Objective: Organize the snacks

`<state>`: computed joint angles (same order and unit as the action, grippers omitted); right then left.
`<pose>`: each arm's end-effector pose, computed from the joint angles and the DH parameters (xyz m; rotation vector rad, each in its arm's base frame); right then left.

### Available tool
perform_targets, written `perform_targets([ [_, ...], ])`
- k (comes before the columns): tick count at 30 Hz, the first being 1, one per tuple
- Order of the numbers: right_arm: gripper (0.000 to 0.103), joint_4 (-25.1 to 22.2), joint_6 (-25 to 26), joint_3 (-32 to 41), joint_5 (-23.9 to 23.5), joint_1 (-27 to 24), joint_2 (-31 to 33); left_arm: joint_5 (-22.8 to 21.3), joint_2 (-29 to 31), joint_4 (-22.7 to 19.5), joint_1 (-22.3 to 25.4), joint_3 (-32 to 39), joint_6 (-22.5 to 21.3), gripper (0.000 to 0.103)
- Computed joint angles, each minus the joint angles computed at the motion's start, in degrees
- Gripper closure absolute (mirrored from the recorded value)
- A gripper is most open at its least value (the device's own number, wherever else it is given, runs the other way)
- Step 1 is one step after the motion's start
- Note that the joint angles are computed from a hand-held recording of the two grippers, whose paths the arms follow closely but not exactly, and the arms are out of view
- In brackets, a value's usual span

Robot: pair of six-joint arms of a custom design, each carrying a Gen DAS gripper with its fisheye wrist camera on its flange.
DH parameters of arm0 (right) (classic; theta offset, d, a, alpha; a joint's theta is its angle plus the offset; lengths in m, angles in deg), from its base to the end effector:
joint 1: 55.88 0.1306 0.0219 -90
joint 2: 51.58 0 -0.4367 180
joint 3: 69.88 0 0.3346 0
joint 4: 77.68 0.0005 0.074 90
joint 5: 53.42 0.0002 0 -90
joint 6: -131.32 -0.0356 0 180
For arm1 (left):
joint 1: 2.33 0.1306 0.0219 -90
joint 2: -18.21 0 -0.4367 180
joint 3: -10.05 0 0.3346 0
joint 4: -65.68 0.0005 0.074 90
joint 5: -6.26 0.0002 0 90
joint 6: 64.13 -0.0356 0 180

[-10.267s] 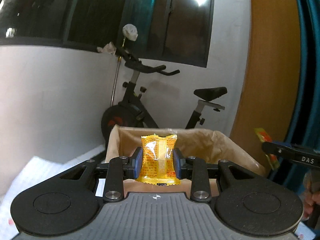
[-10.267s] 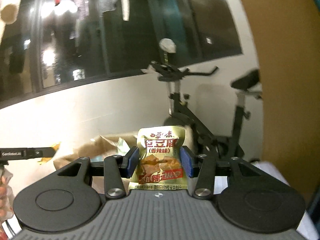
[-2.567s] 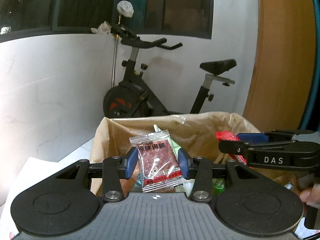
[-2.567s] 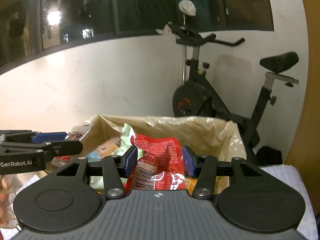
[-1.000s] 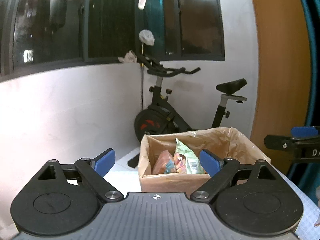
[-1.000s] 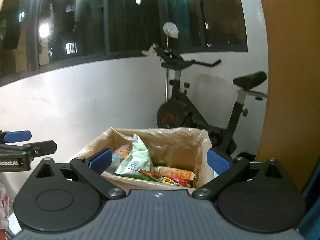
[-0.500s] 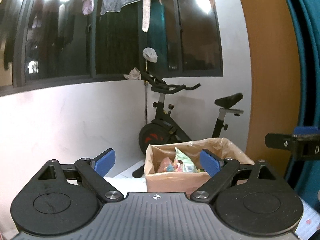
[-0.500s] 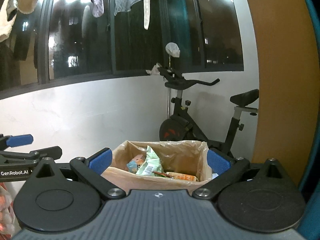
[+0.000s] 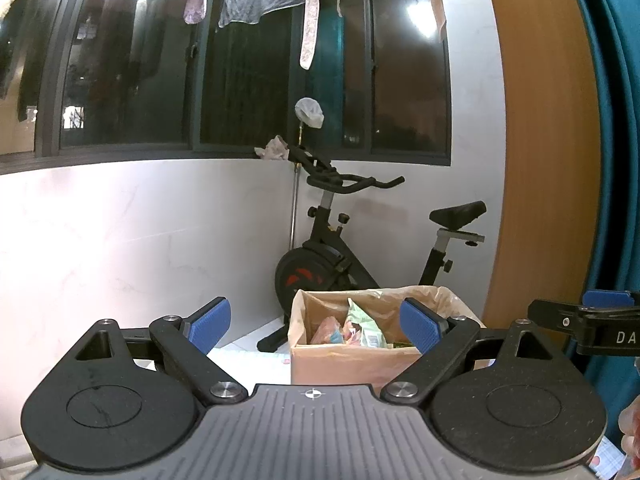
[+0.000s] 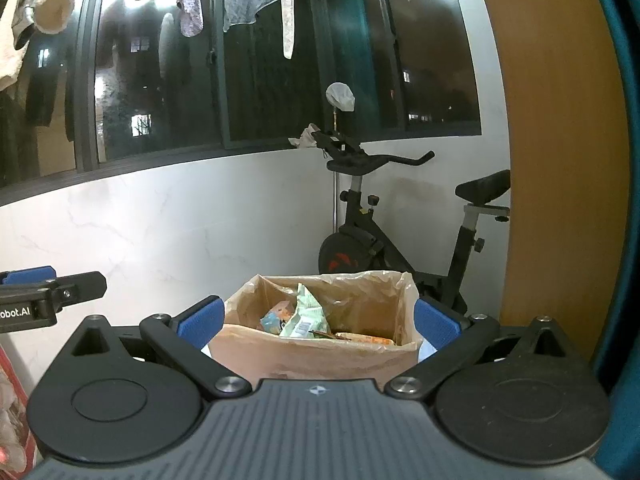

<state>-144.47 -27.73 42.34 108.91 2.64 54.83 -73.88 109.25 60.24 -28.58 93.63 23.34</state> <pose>0.3004 0.4247 0.5091 0.5072 1.7714 -0.1642 0.4167 -0.2128 0.4992 0.5706 1.7231 -0.4494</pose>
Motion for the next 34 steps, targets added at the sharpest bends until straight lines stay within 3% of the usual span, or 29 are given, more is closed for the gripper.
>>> perform_targets([
  [8, 0.000, -2.54, -2.79, 0.41, -0.08, 0.33, 0.37, 0.08, -0.07, 0.35, -0.13, -0.65, 0.16, 0.010],
  [34, 0.000, -2.84, -2.92, 0.09, -0.75, 0.39, 0.30, -1.06, 0.35, 0.50, -0.46, -0.62, 0.58, 0.010],
])
